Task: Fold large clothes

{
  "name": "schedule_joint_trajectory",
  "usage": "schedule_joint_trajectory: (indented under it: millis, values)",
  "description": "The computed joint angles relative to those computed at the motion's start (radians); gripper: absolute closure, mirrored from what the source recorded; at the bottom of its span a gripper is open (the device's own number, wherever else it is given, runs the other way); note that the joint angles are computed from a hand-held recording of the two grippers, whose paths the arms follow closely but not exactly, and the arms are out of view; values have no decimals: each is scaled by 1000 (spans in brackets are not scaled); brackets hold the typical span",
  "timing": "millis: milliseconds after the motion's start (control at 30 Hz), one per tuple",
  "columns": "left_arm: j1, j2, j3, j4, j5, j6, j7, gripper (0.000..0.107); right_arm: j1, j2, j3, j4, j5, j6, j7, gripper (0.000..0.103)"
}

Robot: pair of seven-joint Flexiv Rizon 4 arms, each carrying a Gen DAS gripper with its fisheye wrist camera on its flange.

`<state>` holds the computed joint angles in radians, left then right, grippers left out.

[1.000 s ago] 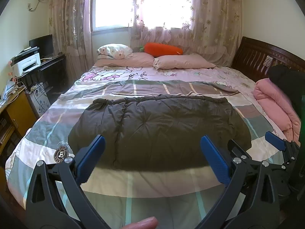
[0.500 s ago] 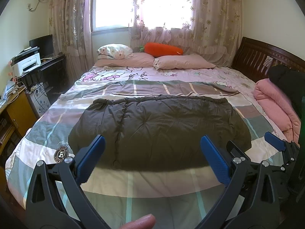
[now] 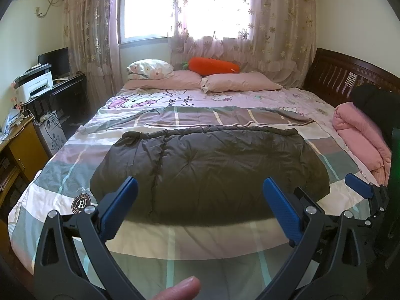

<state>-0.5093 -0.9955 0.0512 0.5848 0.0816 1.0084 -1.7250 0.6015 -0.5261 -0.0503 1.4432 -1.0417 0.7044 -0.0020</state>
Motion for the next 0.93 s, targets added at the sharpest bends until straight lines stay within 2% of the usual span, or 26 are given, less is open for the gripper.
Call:
schedule_joint_trajectory:
  millis: [300, 533, 700, 933]
  values:
    - [-5, 1, 8, -2, 9, 5, -8, 6, -3, 1, 1, 5, -1, 7, -2, 1]
    - [-18, 17, 32, 23, 44, 45, -27, 6, -4, 1, 1, 8, -1, 11, -5, 1]
    - [-6, 22, -6, 39, 20, 56, 11, 6, -8, 4, 1, 16, -7, 21, -1, 1]
    - [-8, 20, 3, 36, 8, 43, 15, 6, -9, 4, 1, 15, -4, 21, -6, 1]
